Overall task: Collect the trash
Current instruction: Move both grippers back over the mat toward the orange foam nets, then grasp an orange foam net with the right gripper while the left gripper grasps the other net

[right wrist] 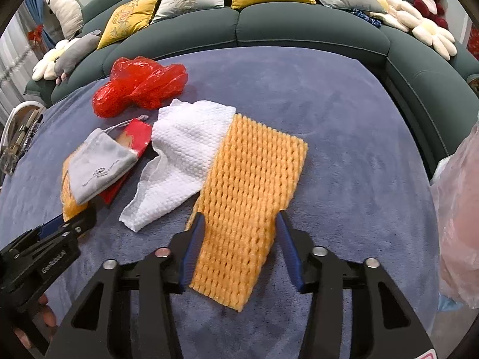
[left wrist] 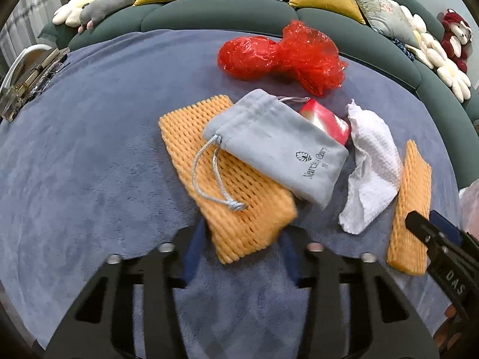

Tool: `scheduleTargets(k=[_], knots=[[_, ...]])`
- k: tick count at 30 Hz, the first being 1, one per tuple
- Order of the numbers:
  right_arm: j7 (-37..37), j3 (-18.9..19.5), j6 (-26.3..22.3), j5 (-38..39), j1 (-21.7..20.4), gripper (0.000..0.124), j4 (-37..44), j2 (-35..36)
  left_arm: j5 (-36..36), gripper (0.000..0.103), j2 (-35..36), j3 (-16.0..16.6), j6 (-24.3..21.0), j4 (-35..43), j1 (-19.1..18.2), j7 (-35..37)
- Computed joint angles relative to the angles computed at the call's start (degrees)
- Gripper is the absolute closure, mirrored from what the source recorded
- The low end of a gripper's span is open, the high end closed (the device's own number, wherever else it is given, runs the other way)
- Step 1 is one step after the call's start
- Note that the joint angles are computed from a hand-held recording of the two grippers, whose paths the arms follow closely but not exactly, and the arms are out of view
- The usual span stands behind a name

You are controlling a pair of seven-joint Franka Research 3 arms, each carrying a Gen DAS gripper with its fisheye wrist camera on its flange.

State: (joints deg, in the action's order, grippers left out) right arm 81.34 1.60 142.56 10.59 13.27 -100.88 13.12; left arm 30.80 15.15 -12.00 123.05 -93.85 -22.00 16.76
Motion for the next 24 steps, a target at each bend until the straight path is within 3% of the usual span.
scheduleTargets(k=[3, 8, 19, 23, 24], knots=[[0.2, -0.1, -0.2, 0.3, -0.2, 0.095, -0.2, -0.3, -0.5, 0.078, -1.5, -0.2, 1.2, -1.8, 0.2, -0.8], [-1.1, 0.1, -0.6, 1.7, -0.8, 0.112, -1.0, -1.1, -0.4, 0.082, -2.7, -0.6, 0.4, -2.4, -0.1, -2.0], [-6.0, 0.6, -2.6, 8.9, -2.1, 0.112, -4.4, -5.7, 0.7, 0.082, -10.5, -2.6, -2.1, -8.6, -0.1, -7.3], [-5.1, 0.4, -3.0, 9.4, -2.1, 0.105, -5.5, -6.5, -2.3, 0.082, -13.3, -3.5, -0.3, -12.3, 0.5, -7.3], [-5.0, 0.3, -2.5, 8.8, -2.0, 0.098, -6.1, -6.9, -2.7, 0.082, -13.5, -3.8, -0.2, -12.8, 0.4, -7.4]])
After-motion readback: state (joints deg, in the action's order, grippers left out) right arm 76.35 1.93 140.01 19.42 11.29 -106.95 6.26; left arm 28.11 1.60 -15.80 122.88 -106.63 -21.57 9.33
